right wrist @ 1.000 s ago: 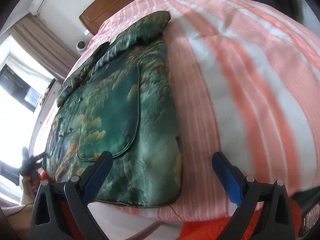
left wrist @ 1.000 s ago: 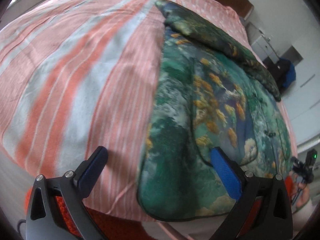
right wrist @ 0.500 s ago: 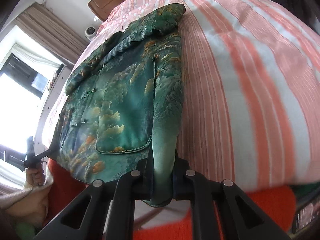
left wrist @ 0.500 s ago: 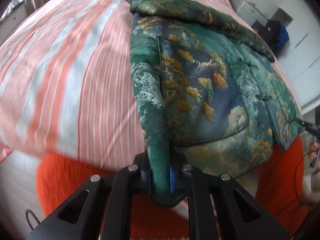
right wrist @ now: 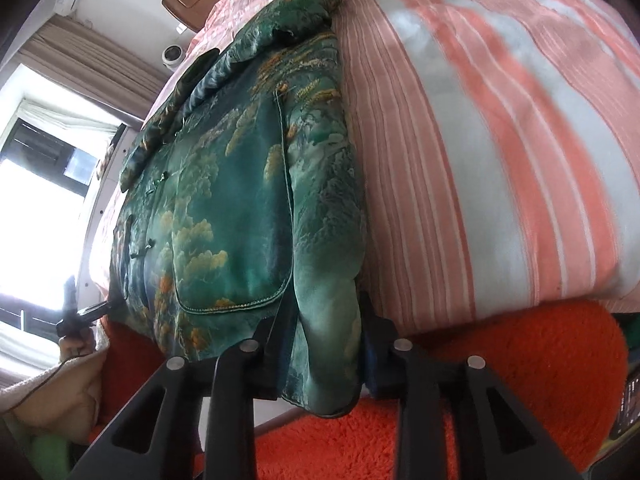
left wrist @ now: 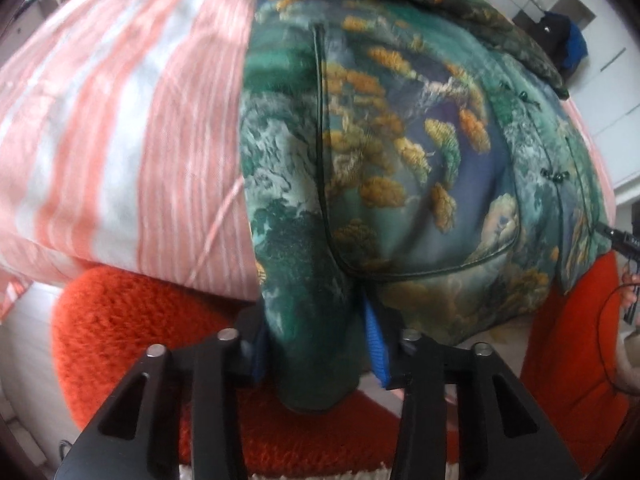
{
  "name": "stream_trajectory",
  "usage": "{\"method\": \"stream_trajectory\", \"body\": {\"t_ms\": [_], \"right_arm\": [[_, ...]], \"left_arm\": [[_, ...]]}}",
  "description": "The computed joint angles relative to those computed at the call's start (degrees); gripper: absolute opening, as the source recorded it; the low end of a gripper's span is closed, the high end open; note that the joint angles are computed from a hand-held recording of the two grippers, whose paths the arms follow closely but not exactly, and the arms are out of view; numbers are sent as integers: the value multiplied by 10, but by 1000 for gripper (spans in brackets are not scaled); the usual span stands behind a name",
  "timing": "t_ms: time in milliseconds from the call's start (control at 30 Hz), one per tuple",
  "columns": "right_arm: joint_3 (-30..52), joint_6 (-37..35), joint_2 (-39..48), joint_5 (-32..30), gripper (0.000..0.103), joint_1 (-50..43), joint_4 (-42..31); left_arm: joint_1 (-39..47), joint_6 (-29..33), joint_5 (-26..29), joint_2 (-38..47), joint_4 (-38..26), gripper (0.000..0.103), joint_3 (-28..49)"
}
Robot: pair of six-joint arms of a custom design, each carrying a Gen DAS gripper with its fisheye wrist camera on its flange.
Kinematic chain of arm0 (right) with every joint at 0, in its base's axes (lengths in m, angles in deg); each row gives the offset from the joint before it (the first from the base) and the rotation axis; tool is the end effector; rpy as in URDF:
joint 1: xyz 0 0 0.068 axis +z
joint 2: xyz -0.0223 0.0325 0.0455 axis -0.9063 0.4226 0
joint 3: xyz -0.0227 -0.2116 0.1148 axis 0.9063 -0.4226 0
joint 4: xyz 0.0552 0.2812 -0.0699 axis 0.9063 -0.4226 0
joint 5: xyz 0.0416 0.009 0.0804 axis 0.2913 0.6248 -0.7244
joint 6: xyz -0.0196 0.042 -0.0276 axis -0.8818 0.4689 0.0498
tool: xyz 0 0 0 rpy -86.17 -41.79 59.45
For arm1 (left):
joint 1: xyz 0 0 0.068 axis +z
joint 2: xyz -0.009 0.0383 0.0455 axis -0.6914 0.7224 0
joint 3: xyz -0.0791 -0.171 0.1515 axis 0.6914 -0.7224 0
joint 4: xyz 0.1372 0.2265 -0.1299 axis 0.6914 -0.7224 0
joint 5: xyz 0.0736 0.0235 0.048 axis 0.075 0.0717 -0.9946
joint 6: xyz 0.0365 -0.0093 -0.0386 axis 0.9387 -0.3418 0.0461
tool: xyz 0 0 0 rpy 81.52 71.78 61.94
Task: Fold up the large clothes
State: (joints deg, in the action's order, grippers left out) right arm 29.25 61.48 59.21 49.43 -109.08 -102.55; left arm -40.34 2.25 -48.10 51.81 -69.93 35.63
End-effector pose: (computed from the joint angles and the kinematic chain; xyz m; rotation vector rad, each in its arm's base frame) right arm 0.1753 -0.1403 0.0431 0.3917 2.6427 0.7013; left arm 0.2587 0.0057 0.0422 0.3264 2.8909 -0.3514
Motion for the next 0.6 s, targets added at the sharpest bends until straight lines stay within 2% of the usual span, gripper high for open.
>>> {"method": "stream_trajectory", "body": {"t_ms": [33,133,233,333,467,533,600], "right_arm": [[2,-3,8,0,30,0,-2],[20,-26,42,-2,30,-6,-16],[27,-50,40,-2,14,-10,-38],[18,-62,2,-2,12,-14,-68],[15,-114,-53,15,11,-30,-149],[15,-131,-64,22,11,-37,-180],[45,-156,-43,-11,11,-63,-243]], "left_arm": [[-1,-4,1,8,-1,21,5],[11,-1,15,18,-8,13,15],[31,24,21,-21,-15,9,-11],[57,55,27,-67,-35,8,-37],[87,98,35,-114,-89,7,-56],[124,119,73,-126,-142,6,-41],[179,145,146,-131,-217,6,5]]}}
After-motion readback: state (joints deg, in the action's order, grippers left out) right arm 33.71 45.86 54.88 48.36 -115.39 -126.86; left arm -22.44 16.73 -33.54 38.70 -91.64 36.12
